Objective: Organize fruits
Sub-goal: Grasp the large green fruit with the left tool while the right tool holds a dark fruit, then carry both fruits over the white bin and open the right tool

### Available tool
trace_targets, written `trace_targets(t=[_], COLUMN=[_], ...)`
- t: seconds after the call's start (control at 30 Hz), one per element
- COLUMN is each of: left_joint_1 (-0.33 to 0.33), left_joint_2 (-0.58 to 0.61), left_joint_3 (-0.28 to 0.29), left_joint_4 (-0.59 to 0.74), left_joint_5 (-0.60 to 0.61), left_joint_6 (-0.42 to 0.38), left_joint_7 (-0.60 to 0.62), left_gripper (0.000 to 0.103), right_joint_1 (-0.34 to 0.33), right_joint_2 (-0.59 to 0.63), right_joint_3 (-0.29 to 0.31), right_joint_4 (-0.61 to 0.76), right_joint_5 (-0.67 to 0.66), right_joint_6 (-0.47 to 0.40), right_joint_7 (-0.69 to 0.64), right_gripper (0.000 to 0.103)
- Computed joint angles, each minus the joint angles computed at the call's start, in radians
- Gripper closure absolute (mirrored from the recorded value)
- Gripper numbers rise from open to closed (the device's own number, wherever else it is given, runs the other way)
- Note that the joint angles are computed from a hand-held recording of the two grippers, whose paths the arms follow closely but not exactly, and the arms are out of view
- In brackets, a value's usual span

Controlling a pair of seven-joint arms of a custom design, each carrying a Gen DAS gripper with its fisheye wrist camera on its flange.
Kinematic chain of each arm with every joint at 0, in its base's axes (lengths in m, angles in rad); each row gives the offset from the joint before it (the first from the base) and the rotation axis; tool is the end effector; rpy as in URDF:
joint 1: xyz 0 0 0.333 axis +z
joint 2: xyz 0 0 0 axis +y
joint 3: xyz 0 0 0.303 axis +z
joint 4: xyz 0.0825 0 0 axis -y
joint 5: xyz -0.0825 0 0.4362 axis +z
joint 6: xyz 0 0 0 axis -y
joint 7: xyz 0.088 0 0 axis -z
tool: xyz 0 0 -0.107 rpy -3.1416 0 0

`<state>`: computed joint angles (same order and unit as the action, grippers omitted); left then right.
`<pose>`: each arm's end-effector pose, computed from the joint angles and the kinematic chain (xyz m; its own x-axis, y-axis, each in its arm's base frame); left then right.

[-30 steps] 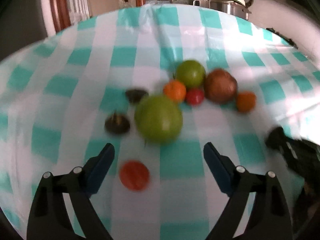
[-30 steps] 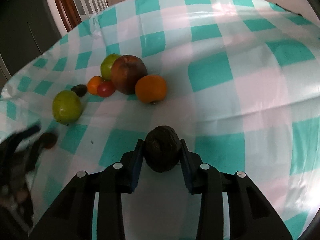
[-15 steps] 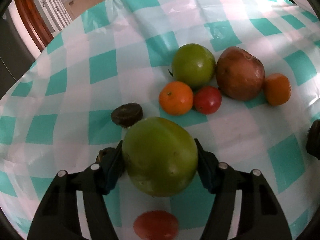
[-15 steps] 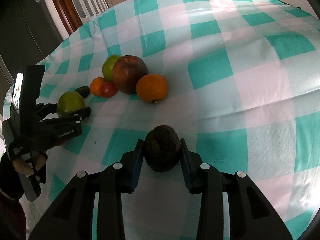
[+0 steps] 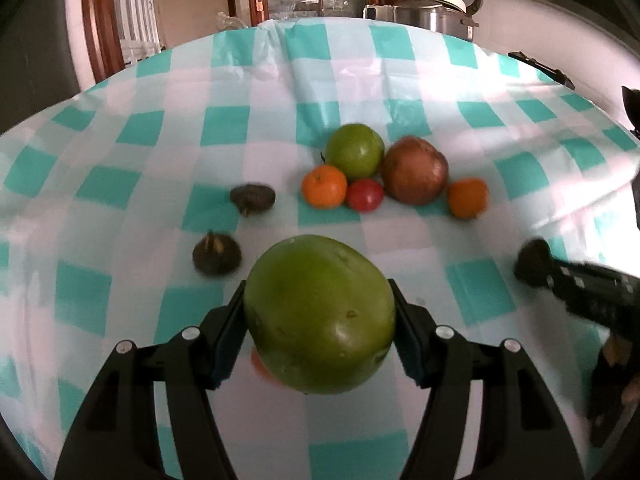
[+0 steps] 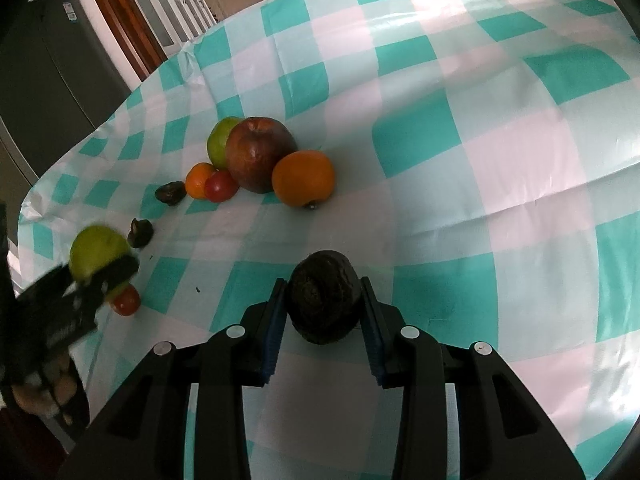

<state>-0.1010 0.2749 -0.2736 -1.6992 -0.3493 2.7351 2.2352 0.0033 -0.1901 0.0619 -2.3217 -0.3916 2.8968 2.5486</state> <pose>0.6912 -0.2372 0.4937 -0.6405 -0.7637 -0.0803 -0.4879 0.4854 -0.7255 0.5695 0.0608 0.4635 -0.3985 -0.8548 -0.3324 -0.5840 0.5159 -0.6267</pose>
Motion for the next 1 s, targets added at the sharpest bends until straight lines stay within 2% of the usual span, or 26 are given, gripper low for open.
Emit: trace_targets(t=[0.07,0.13,0.23,0.33,0.47,0.6,0.7,0.8,0.87,0.93,1.0], left_joint_1=[0.031,0.049,0.051,0.044,0.017,0.029,0.065,0.12,0.154,0.189,0.23], left_joint_2=[-0.052,-0.125,-0.243,-0.369,-0.526,-0.687,-0.754,-0.798,-0.807,-0.792,-0.734], left_joint_3=[-0.02,-0.024,0.003,0.07,0.198,0.334,0.406,0.448,0.474,0.49,0.502], left_joint_4=[-0.058,-0.138,-0.256,-0.364,-0.504,-0.645,-0.704,-0.754,-0.787,-0.813,-0.808], left_joint_5=[-0.076,-0.163,-0.323,-0.543,-0.694,-0.691,-0.646,-0.576,-0.534,-0.491,-0.434], left_joint_6=[-0.001,0.005,0.032,-0.007,-0.064,-0.128,-0.161,-0.166,-0.138,-0.097,-0.089], left_joint_7=[0.046,0.1,0.218,0.394,0.539,0.608,0.615,0.584,0.585,0.569,0.525], left_gripper=[0.038,0.038,0.038,0.038,0.038,0.038,0.038,0.038,0.038,0.038,0.038], right_joint_1=[-0.01,0.011,0.0,0.015,0.059,0.126,0.204,0.317,0.378,0.433,0.474], right_joint_2=[-0.015,-0.041,-0.101,-0.131,-0.162,-0.148,-0.069,0.05,0.124,0.21,0.288], right_joint_3=[0.022,0.029,0.115,0.156,0.221,0.277,0.292,0.265,0.258,0.255,0.254], right_joint_4=[-0.001,-0.018,-0.038,-0.058,-0.065,-0.003,0.097,0.209,0.28,0.357,0.429], right_joint_5=[-0.038,-0.028,-0.13,-0.159,-0.184,-0.221,-0.243,-0.19,-0.152,-0.096,-0.053], right_joint_6=[-0.031,-0.028,-0.023,0.002,-0.007,-0.026,-0.053,-0.07,-0.109,-0.15,-0.197], right_joint_7=[0.041,0.046,0.136,0.193,0.245,0.21,0.131,-0.018,-0.117,-0.244,-0.344], right_gripper=[0.067,0.067,0.067,0.067,0.067,0.067,0.067,0.067,0.067,0.067,0.067])
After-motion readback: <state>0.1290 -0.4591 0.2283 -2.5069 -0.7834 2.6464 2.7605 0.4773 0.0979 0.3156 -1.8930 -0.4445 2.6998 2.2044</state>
